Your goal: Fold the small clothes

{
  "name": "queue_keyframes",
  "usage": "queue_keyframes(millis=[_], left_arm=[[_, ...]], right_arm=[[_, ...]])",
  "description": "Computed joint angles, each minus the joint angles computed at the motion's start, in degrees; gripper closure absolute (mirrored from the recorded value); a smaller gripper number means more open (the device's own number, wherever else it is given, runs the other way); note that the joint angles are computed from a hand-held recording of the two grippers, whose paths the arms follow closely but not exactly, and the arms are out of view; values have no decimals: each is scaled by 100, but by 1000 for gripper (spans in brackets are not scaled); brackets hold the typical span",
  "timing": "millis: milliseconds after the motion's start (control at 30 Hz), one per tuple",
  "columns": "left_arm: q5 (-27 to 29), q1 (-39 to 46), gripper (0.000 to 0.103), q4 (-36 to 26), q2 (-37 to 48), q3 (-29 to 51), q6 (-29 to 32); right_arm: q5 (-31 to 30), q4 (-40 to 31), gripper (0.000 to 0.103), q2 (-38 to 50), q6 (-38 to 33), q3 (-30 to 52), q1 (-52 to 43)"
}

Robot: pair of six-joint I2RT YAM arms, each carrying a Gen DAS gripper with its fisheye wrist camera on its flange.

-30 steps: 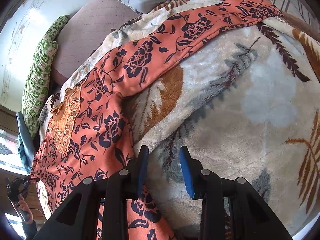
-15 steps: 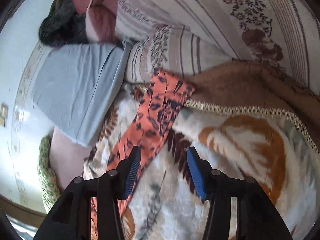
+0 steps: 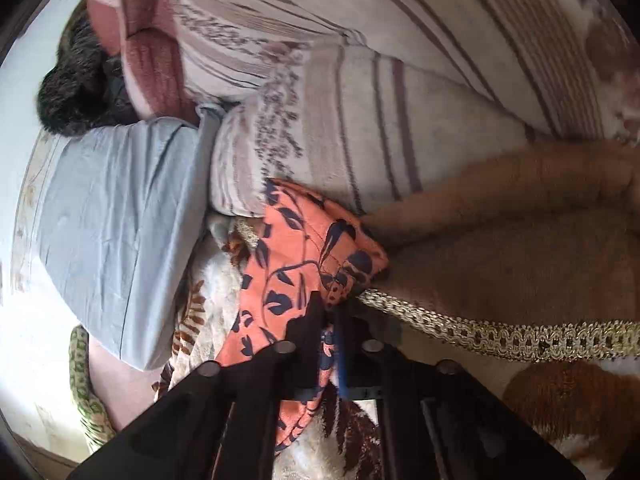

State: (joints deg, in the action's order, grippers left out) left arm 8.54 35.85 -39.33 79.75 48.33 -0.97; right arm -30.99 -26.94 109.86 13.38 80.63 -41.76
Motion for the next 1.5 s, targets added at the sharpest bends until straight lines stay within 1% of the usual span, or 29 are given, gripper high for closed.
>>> queue_keyframes(millis=[33, 67, 167, 233, 300, 400, 467, 567, 600, 633, 700, 733, 800, 867, 900, 933, 1000, 1033, 1067, 1100, 1167, 1200, 1233, 1267, 1300, 1367, 1433, 1500], left_arm=[[39, 45, 38, -67, -5, 36, 19], [145, 114, 38, -136, -15, 66, 29], [826, 477, 40, -635, 14, 320, 178], [1209, 667, 41, -943, -117, 420, 356], [1325, 790, 41, -1149, -395, 446, 584], [1593, 1233, 41, -1638, -766, 534, 1203], [1826, 1689, 41, -2022, -893, 645, 1675], [2157, 2412, 41, -2497, -909, 778, 2319], [2280, 2892, 41, -2916, -886, 962, 2805], [2382, 3356, 41, -3310, -815, 1154, 3296], [2425, 3815, 41, -3565, -717, 1265, 3733], [2442, 4131, 41, -3784, -573, 1433, 4063], [2480, 4548, 41, -4022, -431, 1595, 4463], [2524, 4866, 41, -4209, -277, 1766, 4764], [2533, 5000, 41, -4295, -203, 1862, 4871], [2549, 5095, 41, -4377, -142, 1953, 4931], [2596, 5224, 41, -4526, -14, 2108, 5044], [2626, 5260, 41, -4590, 35, 2178, 5076], [2656, 5188, 41, -4550, 42, 2167, 4986], [2681, 5123, 41, -4560, 56, 2184, 4918], [2717, 4714, 40, -4341, 65, 2056, 4501], [2744, 4476, 39, -4233, 53, 1971, 4278], [2751, 4198, 39, -4088, 28, 1868, 4006], [2757, 3898, 39, -3916, 5, 1748, 3711], [2753, 3573, 39, -3741, -28, 1621, 3395], [2745, 2949, 39, -3442, 13, 1412, 2746], [2815, 2381, 39, -3217, 68, 1260, 2331], [2493, 1826, 40, -2753, -55, 1074, 1821]], right_arm=[[42, 16, 98, -229, -224, -102, 92], [-40, -21, 98, -464, -448, -194, 189], [-251, -448, 98, -1237, -1051, -422, 643], [-384, -676, 98, -1778, -1240, -636, 1085], [-432, -804, 98, -2315, -1247, -873, 1667], [-362, -910, 98, -3046, -1039, -1234, 2766], [-259, -802, 98, -3400, -642, -1500, 3701], [325, -393, 98, -3731, 79, -1945, 5394], [519, -193, 98, -3739, 409, -2066, 6000], [751, 36, 98, -3692, 735, -2191, 6630], [1078, 525, 98, -3302, 1384, -2258, 7708], [1177, 781, 98, -3015, 1722, -2225, 8202], [1482, 1212, 98, -2441, 2285, -2116, 9185], [1638, 1510, 98, -1731, 2675, -1828, 9905], [1767, 1500, 96, -1339, 2776, -1582, 10212], [1968, 1381, 91, -969, 2798, -1323, 10489], [2231, 739, 86, -215, 2702, -611, 10880], [2278, 371, 85, 20, 2664, -356, 10978], [2225, 261, 85, 29, 2693, -388, 11009], [2103, 365, 86, -236, 2767, -709, 10974], [1862, 700, 84, -1058, 2863, -1544, 10713], [1784, 856, 73, -1536, 2916, -1975, 10503], [1716, 952, 60, -2028, 2991, -2382, 10197], [1687, 1053, 54, -2601, 3130, -2902, 9861], [1567, 1056, 47, -3099, 3220, -3308, 9401], [1071, 1022, 46, -3958, 3368, -4119, 8254], [475, 962, 46, -4521, 3445, -4739, 7014], [-271, 1060, 46, -4849, 3416, -5241, 5829]])
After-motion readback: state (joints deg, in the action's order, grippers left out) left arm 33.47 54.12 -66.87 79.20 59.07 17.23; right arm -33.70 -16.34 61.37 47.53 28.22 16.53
